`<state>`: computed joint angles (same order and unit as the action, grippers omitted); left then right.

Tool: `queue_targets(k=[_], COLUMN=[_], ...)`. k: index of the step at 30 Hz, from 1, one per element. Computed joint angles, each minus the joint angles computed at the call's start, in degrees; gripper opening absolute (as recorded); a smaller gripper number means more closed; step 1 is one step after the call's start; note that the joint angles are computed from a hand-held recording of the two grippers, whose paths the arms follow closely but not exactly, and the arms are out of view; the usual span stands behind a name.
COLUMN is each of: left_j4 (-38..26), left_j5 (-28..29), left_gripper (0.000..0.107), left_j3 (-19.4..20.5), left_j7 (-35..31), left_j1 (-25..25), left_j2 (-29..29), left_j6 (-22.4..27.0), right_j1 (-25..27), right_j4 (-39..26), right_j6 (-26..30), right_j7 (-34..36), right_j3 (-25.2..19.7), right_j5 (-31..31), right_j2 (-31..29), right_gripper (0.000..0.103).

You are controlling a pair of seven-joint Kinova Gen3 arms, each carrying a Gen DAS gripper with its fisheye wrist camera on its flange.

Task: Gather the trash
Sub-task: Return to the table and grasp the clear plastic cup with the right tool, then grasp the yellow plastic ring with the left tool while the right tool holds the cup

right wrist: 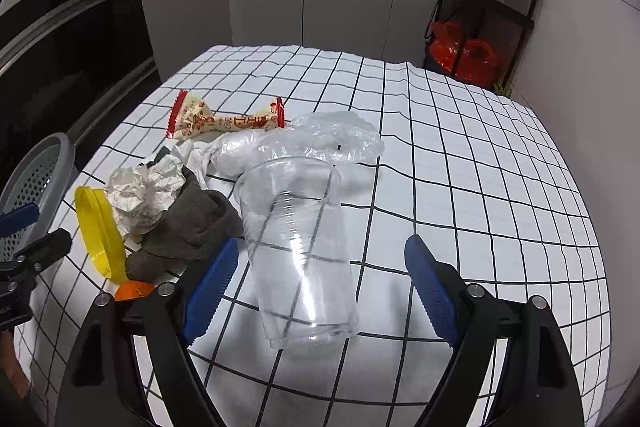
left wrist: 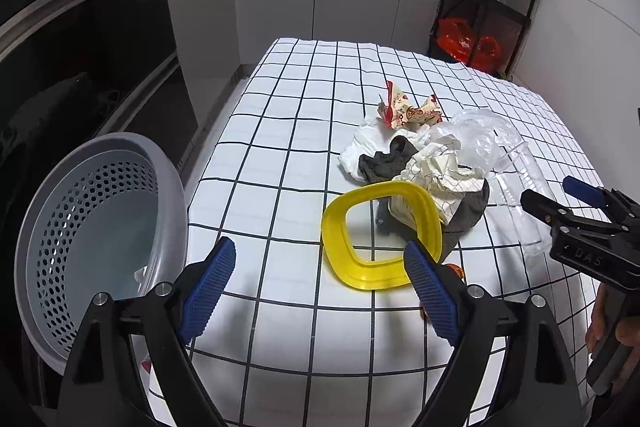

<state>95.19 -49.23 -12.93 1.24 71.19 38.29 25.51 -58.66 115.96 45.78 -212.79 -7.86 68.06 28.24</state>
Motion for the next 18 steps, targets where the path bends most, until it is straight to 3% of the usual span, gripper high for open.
queue_targets(k=[6,13,14,15,18], left_j4=[-0.5,-0.9,-1.0,-1.1,-1.3], left_j5=[0.5,1.1,1.2,1.3,1.8], left_gripper=[0.084,0.084,0.084,0.085,0.085], left_j3=[0.9,0.7,0.6,0.5,0.5], left_j7=[-0.2,0.1,0.0,0.1,-0.2], left_j1=[-0.5,-0.5,-0.4,-0.2,-0.2], left_j2=[0.4,0.7,0.8,0.9,1.1], left_j6=[0.9,0.1,0.1,0.1,-0.1], right_j1=[2.4,1.3,1.2,1.2,1.8], right_j4=[-1.3,-0.1,0.0,0.0,1.1], right_j6=[-3.3,-6.2,-6.3,-6.5,-8.6], right_j7=[4.2,1.7,1.3,1.5,-0.1], right_j3=[0.4,2.3,2.3,2.4,2.5], right_j5=[-2.5,-0.7,-0.5,-0.7,-0.2], right_j2=[1.3,0.9,0.8,0.8,0.1], right_gripper=[0.081,0.079,0.071,0.056,0.053])
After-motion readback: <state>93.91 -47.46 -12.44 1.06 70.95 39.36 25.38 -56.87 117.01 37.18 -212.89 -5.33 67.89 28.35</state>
